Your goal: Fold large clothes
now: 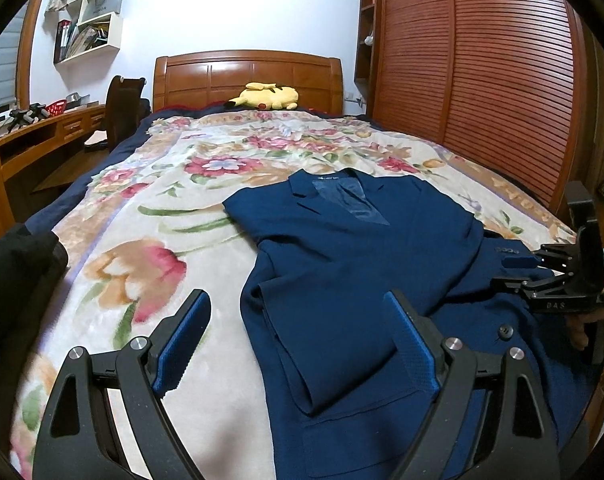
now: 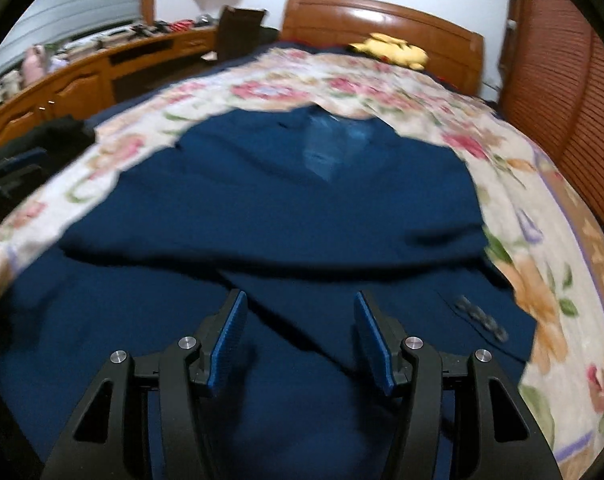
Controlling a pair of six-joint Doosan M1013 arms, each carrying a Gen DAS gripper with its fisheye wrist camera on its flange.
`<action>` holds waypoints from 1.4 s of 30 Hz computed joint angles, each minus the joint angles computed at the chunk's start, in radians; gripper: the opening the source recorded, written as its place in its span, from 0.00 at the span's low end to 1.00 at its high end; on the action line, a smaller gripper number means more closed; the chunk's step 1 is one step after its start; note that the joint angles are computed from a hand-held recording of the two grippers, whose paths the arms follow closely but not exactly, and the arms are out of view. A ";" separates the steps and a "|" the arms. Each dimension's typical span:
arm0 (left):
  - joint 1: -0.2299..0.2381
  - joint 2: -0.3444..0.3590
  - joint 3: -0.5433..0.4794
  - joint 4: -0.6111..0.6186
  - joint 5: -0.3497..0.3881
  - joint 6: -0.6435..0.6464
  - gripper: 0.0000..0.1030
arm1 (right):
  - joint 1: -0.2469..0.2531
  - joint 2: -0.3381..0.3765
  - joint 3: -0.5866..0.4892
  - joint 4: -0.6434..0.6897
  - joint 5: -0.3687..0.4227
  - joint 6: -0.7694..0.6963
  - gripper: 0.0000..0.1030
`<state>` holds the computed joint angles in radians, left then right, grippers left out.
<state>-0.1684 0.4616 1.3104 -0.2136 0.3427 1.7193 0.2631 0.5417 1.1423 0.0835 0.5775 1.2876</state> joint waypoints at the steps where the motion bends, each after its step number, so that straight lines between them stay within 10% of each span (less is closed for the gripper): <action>1: -0.001 0.002 -0.002 0.009 0.003 -0.008 0.86 | -0.002 0.003 -0.004 -0.018 0.008 0.022 0.56; 17: 0.006 0.031 -0.041 -0.046 0.088 0.061 0.78 | -0.030 0.068 -0.073 0.054 0.095 0.016 0.65; 35: -0.004 0.197 -0.324 0.159 0.439 -0.065 0.52 | -0.043 0.051 -0.021 0.125 0.034 -0.032 0.66; 42: -0.004 0.211 -0.355 0.118 0.506 -0.007 0.04 | -0.044 0.051 -0.020 0.134 0.032 -0.038 0.66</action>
